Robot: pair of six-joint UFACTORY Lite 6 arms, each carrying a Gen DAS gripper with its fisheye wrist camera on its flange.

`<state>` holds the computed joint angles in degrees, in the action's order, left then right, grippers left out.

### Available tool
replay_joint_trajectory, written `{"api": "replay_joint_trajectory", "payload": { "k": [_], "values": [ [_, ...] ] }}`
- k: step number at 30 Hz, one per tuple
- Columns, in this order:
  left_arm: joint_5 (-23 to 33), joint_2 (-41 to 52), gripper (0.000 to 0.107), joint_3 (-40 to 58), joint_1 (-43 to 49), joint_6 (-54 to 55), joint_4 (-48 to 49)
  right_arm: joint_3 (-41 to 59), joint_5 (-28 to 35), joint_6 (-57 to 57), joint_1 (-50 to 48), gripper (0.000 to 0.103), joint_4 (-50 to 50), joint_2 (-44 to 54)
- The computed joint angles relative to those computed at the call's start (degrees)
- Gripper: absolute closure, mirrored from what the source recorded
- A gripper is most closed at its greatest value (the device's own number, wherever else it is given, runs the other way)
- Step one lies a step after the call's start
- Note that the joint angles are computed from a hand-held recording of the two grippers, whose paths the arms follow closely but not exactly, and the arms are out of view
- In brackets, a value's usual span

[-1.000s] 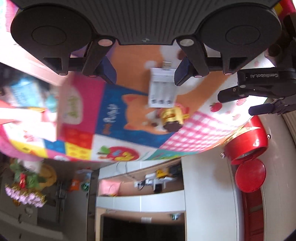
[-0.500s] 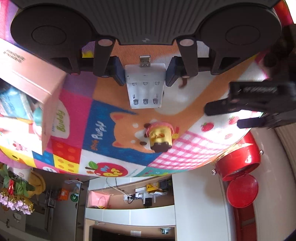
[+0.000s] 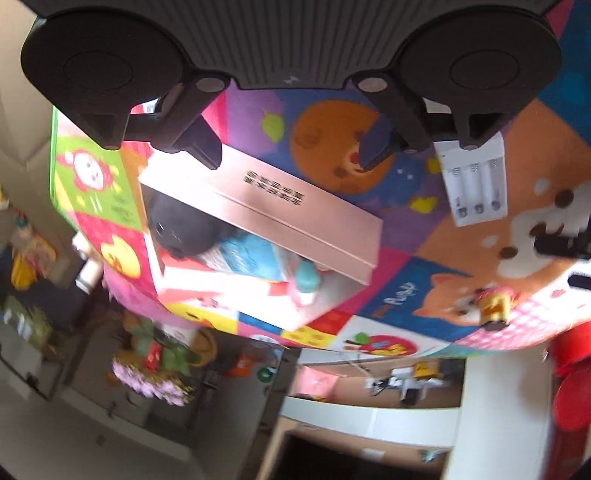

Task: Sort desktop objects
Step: 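Move the right gripper toward the white charger while the left approaches the pudding cup, then grasp the yellow pudding cup with the left gripper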

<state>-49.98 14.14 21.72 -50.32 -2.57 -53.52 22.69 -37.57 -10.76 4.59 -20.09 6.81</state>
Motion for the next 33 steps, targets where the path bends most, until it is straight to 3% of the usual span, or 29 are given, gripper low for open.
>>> {"api": "replay_joint_trajectory", "payload": {
  "k": [5, 8, 11, 18, 20, 23, 27, 32, 33],
  "values": [
    [3.0, 8.0, 0.004, 8.2, 2.7, -3.5, 16.5, -0.2, -3.1, 12.9, -9.8, 0.004, -12.2, 0.7],
    [5.6, 11.9, 0.004, 13.1, 5.4, -6.0, 22.7, -0.7, -4.3, 18.6, -15.0, 0.003, -18.1, 0.6],
    [5.2, 12.4, 0.004, 13.9, 7.3, -15.6, 31.4, -1.2, -5.3, 20.9, -19.2, 0.002, -21.5, 0.0],
    [4.6, 10.1, 0.004, 12.7, 1.8, -24.8, 42.2, -1.1, -7.9, 22.0, -24.7, 0.000, -22.3, 0.6],
    [4.8, 8.2, 0.004, 11.4, -0.6, -21.0, 38.1, -0.8, -7.7, 23.1, -24.7, 0.000, -22.8, 1.4],
    [6.4, 4.8, 0.004, 9.4, -3.0, -7.6, 20.4, -1.0, -8.3, 22.2, -24.2, 0.000, -22.7, 2.8],
    [4.1, 4.0, 0.004, 9.4, 1.5, 8.3, -2.8, -1.0, -8.8, 21.7, -22.1, 0.000, -20.6, 5.7],
    [3.0, 10.3, 0.005, 15.8, 16.9, 19.2, -7.8, 1.4, -8.0, 27.6, -20.5, 0.000, -21.4, 10.2],
    [3.7, 11.8, 0.012, 17.5, 19.0, 20.4, -7.9, 1.5, -8.0, 28.3, -20.4, 0.000, -21.7, 10.6]
  ]
}}
